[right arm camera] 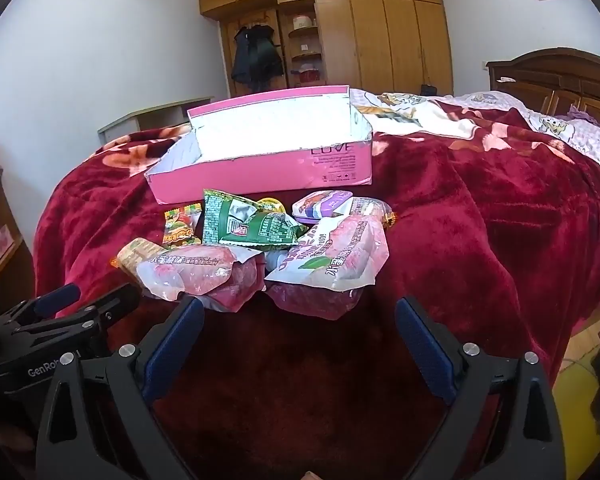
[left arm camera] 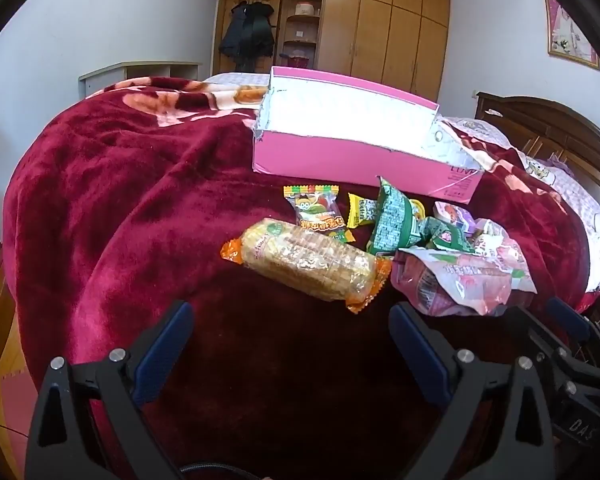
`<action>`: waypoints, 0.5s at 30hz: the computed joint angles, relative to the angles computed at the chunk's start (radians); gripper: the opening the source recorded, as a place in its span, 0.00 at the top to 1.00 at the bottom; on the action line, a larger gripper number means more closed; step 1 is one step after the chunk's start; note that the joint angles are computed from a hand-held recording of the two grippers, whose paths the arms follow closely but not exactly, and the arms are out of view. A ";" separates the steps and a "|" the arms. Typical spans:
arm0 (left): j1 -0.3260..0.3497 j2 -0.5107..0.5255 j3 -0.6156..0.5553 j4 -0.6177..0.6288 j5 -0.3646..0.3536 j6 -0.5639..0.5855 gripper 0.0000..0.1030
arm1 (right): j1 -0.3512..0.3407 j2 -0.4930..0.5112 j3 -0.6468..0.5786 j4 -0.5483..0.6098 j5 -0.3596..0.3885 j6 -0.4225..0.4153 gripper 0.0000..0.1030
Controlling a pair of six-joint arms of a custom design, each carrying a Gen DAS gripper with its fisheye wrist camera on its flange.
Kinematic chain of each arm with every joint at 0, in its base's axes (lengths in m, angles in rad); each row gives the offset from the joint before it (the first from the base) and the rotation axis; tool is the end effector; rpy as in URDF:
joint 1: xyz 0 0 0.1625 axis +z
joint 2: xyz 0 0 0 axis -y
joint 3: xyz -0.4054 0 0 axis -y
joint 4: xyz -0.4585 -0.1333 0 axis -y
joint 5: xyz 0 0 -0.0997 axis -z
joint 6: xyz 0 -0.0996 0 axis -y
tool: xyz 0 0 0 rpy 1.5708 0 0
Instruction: Organize snacks
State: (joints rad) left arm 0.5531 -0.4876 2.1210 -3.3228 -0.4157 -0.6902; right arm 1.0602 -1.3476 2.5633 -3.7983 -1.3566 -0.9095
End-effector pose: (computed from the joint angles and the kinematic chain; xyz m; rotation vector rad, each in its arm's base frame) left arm -0.2507 -0.4185 -0.1333 0.2743 2.1819 -1.1653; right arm -0.0532 -0.4110 0.1609 0.6096 -2.3012 1.1649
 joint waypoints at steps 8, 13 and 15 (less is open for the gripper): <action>0.010 -0.014 0.003 0.008 -0.012 0.003 0.03 | -0.004 0.000 0.000 0.005 0.002 -0.001 0.05; 0.014 -0.018 0.004 0.029 -0.007 -0.015 0.03 | -0.001 -0.003 -0.004 0.017 -0.007 0.003 0.05; 0.018 -0.021 0.006 0.031 -0.011 -0.024 0.03 | 0.000 -0.004 -0.004 0.018 -0.008 0.003 0.05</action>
State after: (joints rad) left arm 0.5709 -0.5089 2.1266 -3.2915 -0.4269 -0.7137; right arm 1.0600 -1.3516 2.5597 -3.7800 -1.3646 -0.9064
